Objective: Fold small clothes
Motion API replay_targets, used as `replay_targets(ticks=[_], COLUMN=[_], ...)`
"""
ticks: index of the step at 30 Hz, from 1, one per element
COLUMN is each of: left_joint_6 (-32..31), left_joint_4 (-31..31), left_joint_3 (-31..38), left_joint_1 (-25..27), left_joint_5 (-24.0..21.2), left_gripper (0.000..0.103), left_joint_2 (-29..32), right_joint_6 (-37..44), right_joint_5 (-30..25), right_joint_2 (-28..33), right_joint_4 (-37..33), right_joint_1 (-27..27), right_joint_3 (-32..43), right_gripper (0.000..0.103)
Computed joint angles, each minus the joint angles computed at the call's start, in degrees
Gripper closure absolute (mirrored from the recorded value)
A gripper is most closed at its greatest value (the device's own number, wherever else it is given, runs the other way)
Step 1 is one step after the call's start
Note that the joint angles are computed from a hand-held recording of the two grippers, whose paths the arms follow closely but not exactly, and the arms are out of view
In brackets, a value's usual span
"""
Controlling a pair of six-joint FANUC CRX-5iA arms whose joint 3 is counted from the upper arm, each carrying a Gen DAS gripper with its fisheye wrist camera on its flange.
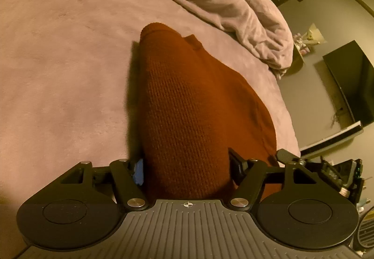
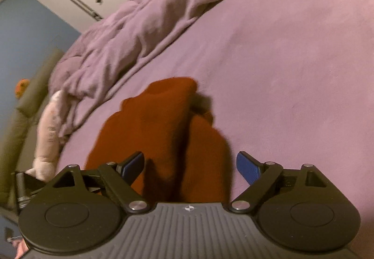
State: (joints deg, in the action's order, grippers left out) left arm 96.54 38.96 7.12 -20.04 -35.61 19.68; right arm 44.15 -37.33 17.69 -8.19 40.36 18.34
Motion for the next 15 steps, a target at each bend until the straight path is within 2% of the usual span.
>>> replay_targets(ticks=[2, 3, 4, 5, 7, 8, 11, 13, 15], left_joint_6=[0.5, 1.0, 1.8, 2.1, 3.0, 3.5, 3.0, 1.9, 4.1], left_joint_4=[-1.1, -2.0, -2.7, -3.1, -4.9, -5.9, -6.8, -6.5, -10.8], left_joint_3=[0.3, 0.6, 0.8, 0.8, 1.1, 1.2, 0.4, -1.7, -2.1], left_joint_1=[-0.1, -0.2, -0.3, -0.4, -0.5, -0.6, -0.8, -0.7, 0.0], left_joint_5=[0.0, 0.0, 0.2, 0.4, 0.8, 1.1, 2.2, 3.9, 3.0], left_gripper=[0.033, 0.034, 0.037, 0.042, 0.047, 0.049, 0.051, 0.051, 0.051], left_joint_2=[0.0, 0.0, 0.0, -0.1, -0.5, -0.9, -2.6, -5.0, -7.4], right_joint_6=[7.4, 8.5, 8.2, 7.1, 4.8, 4.9, 2.8, 4.2, 6.0], right_joint_5=[1.0, 0.5, -0.2, -0.2, 1.4, 1.9, 3.4, 3.8, 2.0], right_joint_2=[0.4, 1.2, 2.0, 2.8, 3.4, 3.5, 3.4, 3.8, 5.5], right_joint_4=[-10.8, -12.6, -11.5, -8.6, -5.8, -7.3, -4.1, -6.0, -6.2], right_joint_1=[-1.9, -2.0, -1.5, -0.6, 0.7, 0.6, 2.4, 2.9, 4.0], right_joint_3=[1.6, 2.6, 3.4, 3.6, 3.2, 3.4, 3.4, 5.0, 8.4], right_gripper=[0.025, 0.026, 0.034, 0.048, 0.061, 0.064, 0.065, 0.065, 0.066])
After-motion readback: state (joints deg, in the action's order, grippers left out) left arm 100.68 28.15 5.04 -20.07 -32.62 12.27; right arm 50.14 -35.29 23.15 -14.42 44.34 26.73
